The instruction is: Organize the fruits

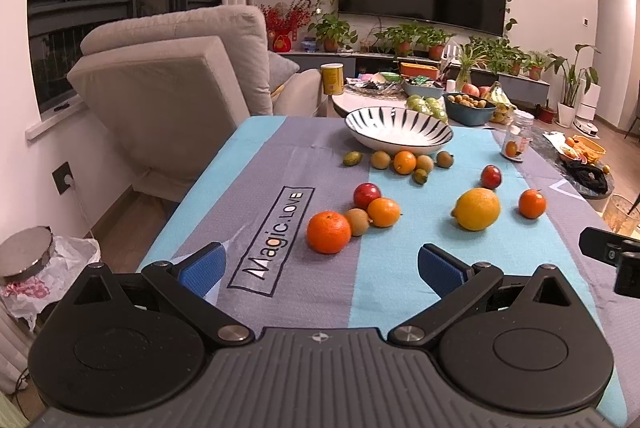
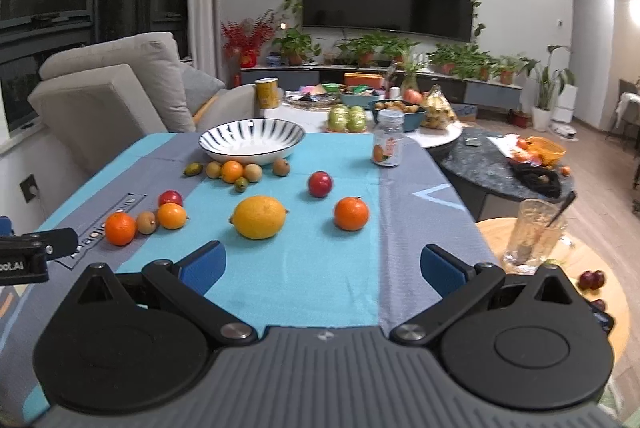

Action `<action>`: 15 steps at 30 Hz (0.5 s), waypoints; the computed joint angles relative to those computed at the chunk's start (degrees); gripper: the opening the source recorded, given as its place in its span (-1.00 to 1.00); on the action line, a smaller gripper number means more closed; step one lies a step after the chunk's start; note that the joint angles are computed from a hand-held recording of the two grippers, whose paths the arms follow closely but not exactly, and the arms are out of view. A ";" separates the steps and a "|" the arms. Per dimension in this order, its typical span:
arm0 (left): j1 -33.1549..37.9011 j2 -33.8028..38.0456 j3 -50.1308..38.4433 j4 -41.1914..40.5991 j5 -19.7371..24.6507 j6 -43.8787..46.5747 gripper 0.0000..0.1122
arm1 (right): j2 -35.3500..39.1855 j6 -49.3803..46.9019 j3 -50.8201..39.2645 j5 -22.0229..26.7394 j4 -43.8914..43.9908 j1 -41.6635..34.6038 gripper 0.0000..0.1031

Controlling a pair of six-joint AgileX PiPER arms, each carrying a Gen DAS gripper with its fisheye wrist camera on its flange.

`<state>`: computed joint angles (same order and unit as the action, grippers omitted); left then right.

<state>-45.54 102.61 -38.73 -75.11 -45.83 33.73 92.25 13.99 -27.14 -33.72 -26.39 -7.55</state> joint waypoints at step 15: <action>8.22 3.47 -3.59 24.01 9.52 -9.12 0.54 | 8.15 15.79 -9.69 -0.84 -14.35 -1.03 0.38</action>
<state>-37.32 106.08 -42.32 -51.10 -36.31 24.61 100.40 29.79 -36.82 -34.56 -40.74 -8.58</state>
